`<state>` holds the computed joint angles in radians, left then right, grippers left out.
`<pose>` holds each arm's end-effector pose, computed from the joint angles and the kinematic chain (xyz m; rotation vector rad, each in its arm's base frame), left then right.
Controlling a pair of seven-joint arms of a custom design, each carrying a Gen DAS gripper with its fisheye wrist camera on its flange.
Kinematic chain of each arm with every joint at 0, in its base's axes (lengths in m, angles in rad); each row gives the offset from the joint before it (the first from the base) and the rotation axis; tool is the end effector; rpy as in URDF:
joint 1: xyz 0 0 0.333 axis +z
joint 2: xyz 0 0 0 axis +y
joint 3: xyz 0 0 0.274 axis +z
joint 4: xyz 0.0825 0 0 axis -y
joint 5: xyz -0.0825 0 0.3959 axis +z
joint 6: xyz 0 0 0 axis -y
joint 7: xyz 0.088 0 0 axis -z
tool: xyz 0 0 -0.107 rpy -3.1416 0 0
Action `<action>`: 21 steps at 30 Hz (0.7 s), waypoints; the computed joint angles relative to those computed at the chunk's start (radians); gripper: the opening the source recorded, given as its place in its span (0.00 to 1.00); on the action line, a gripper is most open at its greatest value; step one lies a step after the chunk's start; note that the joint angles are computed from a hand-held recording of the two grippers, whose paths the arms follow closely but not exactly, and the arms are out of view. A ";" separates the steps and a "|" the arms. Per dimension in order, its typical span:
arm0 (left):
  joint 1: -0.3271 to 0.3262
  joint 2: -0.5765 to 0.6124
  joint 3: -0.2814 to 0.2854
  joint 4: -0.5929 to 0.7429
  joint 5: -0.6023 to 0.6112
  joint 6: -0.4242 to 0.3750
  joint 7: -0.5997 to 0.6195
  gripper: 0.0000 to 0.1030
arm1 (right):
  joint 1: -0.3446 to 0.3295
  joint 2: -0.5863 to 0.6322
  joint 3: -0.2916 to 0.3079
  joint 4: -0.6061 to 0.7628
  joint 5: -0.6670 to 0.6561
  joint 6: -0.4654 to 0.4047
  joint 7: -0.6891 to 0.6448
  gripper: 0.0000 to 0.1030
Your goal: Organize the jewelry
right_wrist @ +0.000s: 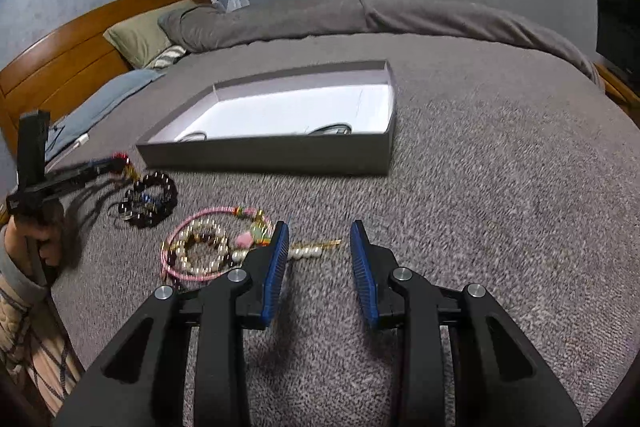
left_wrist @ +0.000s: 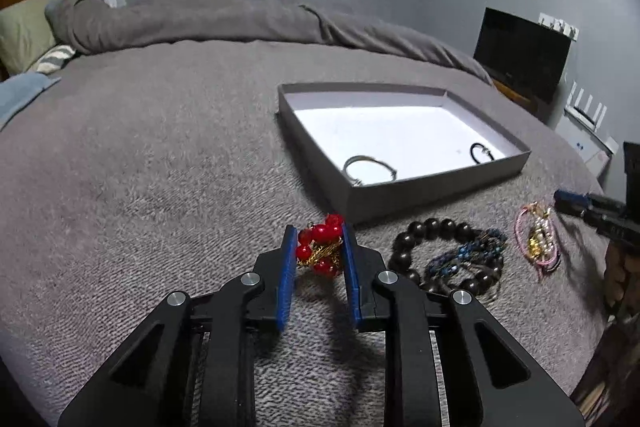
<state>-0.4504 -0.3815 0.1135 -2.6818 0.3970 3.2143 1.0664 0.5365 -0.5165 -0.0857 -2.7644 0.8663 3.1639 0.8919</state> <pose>0.4200 -0.1866 0.4149 -1.5564 1.9625 -1.0812 0.4038 0.1207 0.4044 -1.7956 1.4008 -0.4673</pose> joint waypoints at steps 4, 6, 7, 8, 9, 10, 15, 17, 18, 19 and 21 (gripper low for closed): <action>-0.010 0.004 0.004 0.005 0.000 0.000 0.005 0.22 | -0.064 0.002 0.056 -0.007 -0.041 -0.050 0.033 0.31; -0.015 0.003 0.008 0.006 -0.003 -0.005 0.009 0.22 | -0.071 0.000 0.062 -0.011 -0.051 -0.060 0.037 0.31; -0.024 0.003 0.016 0.006 -0.008 -0.007 0.014 0.22 | -0.066 -0.002 0.057 -0.014 -0.053 -0.064 0.030 0.33; -0.025 0.005 0.014 0.008 -0.011 -0.008 0.015 0.22 | -0.062 -0.002 0.056 -0.016 -0.054 -0.062 0.025 0.35; -0.027 0.006 0.014 0.009 -0.014 -0.009 0.017 0.22 | -0.054 0.001 0.052 -0.015 -0.052 -0.059 0.018 0.40; -0.032 0.006 0.017 0.009 -0.016 -0.011 0.022 0.22 | -0.040 0.004 0.040 -0.012 -0.047 -0.059 0.008 0.44; -0.036 0.004 0.015 0.006 -0.027 -0.012 0.036 0.22 | -0.013 0.045 0.024 0.025 -0.017 -0.054 -0.017 0.52; -0.028 0.004 0.007 0.004 -0.029 -0.014 0.034 0.22 | -0.022 0.060 0.038 0.038 -0.015 -0.058 -0.012 0.52; -0.029 0.004 0.007 0.004 -0.031 -0.015 0.036 0.22 | -0.020 0.066 0.038 0.044 -0.010 -0.057 -0.015 0.52; -0.026 0.006 0.004 0.005 -0.031 -0.014 0.036 0.22 | -0.014 0.070 0.036 0.048 -0.004 -0.056 -0.022 0.52; -0.013 0.009 -0.010 0.008 -0.030 -0.016 0.033 0.22 | -0.010 0.076 0.035 0.055 0.008 -0.053 -0.031 0.51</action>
